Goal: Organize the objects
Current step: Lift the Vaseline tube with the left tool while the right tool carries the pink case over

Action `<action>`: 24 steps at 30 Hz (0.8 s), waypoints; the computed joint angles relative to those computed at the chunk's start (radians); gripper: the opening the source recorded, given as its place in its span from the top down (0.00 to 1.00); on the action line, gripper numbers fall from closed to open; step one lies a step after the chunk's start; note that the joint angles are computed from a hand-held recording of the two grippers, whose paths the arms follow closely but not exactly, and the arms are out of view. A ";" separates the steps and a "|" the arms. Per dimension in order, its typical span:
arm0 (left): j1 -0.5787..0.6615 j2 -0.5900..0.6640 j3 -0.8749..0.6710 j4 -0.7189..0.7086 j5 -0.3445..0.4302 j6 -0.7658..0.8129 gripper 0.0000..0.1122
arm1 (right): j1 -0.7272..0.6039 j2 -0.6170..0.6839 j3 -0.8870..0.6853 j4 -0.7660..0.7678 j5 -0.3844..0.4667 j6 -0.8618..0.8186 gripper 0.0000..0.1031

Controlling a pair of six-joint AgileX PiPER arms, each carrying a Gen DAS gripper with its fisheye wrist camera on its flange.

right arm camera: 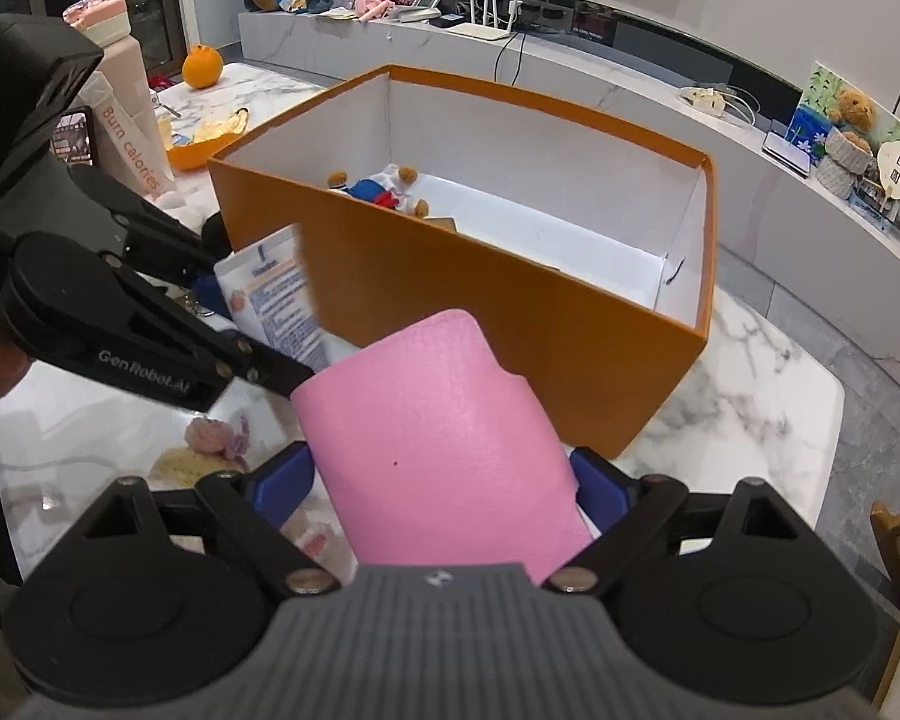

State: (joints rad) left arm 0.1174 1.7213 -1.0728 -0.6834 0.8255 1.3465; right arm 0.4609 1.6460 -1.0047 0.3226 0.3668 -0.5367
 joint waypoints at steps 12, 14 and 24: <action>0.015 0.021 -0.016 -0.001 0.015 -0.010 0.78 | 0.011 0.007 -0.006 -0.059 0.005 0.061 0.12; 0.028 0.014 -0.022 -0.023 0.039 0.001 0.78 | 0.009 0.002 -0.003 -0.060 0.001 0.064 0.12; 0.079 -0.004 -0.077 -0.113 0.148 0.038 0.78 | -0.009 -0.028 0.000 0.007 -0.002 0.012 0.12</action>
